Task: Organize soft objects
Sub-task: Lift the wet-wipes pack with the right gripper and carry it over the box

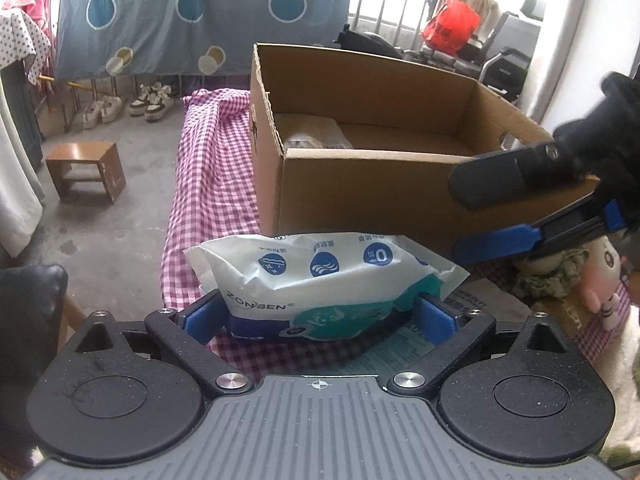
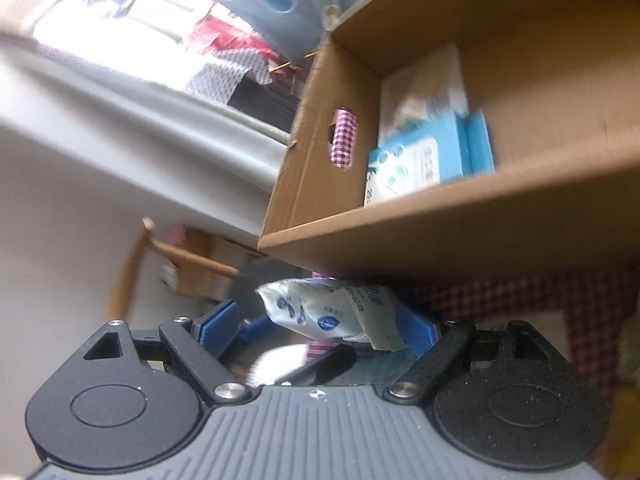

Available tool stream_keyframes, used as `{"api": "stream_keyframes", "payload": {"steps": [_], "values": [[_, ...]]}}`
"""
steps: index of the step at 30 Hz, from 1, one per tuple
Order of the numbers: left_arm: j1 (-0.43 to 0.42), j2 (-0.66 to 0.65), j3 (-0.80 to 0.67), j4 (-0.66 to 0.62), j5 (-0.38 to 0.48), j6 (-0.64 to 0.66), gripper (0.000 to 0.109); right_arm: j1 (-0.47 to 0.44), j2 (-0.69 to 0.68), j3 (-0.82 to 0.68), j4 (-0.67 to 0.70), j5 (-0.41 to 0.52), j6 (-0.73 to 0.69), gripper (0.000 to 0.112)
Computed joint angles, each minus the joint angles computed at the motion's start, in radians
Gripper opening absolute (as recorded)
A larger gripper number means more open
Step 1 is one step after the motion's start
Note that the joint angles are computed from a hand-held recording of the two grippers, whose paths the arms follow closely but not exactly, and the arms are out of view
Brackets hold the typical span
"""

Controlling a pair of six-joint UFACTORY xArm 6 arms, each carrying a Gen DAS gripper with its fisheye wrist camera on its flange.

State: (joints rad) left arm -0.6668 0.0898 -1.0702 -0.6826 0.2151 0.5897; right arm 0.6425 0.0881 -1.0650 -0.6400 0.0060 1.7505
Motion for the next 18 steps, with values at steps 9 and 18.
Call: {"api": "stream_keyframes", "payload": {"steps": [9, 18], "values": [[-0.015, 0.015, 0.015, 0.079, -0.072, -0.036, 0.097, 0.074, 0.036, -0.121, 0.192, 0.247, -0.411, 0.072], [-0.017, 0.022, 0.006, 0.034, -0.073, 0.005, 0.097, 0.084, 0.057, -0.152, 0.22, 0.316, -0.478, 0.063]]}}
